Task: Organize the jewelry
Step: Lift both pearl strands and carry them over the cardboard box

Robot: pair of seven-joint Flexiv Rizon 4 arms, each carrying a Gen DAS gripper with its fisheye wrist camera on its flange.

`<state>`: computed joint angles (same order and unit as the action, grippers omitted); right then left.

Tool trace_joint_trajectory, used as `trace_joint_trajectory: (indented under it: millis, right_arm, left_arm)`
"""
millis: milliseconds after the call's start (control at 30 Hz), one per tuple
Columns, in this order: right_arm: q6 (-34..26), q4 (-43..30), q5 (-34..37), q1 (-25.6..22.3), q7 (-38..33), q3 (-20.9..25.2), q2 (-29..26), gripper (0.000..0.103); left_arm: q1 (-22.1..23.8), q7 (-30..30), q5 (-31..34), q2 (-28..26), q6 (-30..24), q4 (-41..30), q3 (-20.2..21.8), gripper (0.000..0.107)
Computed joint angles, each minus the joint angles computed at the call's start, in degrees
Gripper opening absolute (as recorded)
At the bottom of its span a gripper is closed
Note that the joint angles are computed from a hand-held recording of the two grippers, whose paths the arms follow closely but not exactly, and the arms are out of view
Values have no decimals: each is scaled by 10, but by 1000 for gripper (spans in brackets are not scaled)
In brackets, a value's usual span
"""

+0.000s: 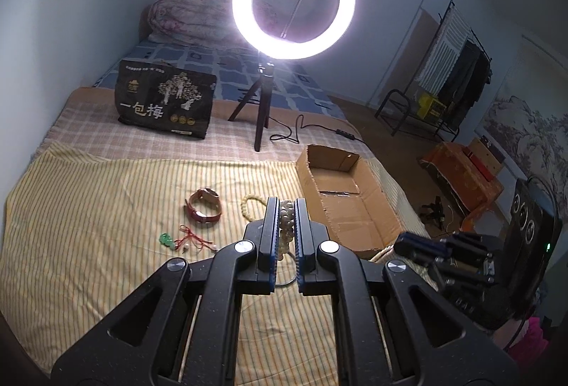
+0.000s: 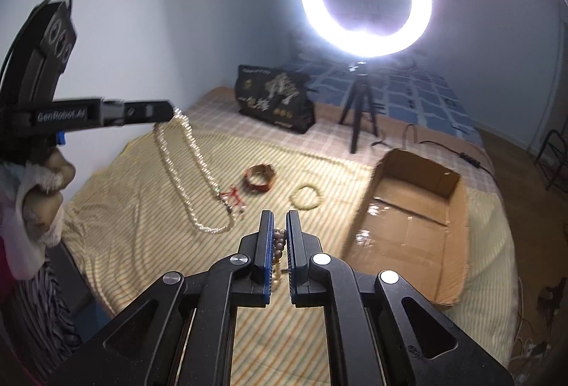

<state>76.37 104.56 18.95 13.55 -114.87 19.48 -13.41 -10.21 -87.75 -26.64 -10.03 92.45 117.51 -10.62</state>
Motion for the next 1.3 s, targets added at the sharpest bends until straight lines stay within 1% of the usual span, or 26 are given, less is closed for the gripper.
trace_joint_trajectory:
  millis: [100, 400, 600, 733, 867, 967, 1100, 1300]
  right_arm:
    - [0, -2, -5, -5, 11, -12, 3, 5]
    - [9, -26, -44, -17, 52, -39, -9, 5]
    - [17, -49, -88, -25, 86, -55, -34, 5]
    - [18, -70, -112, -33, 108, -60, -57, 5]
    - [17, -92, -133, -42, 124, -62, -78, 5]
    - [15, -108, -149, -46, 135, -66, -96, 5]
    - [3, -136, -154, -61, 141, -59, -119, 5]
    - [-10, -163, -165, -66, 153, -63, -146, 5]
  left_arm:
    - [-11, -11, 17, -11, -15, -23, 11, 5]
    - [-31, -29, 50, -46, -39, -93, 15, 5]
    - [-47, -39, 76, -78, -56, -152, 19, 5]
    - [-50, -38, 80, -100, -66, -188, 12, 5]
    - [-62, -43, 92, -124, -78, -228, 17, 5]
    - [-65, -43, 94, -143, -84, -257, 13, 5]
    - [-71, -42, 95, -167, -95, -292, 10, 5]
    - [-77, -40, 95, -202, -113, -340, 6, 5]
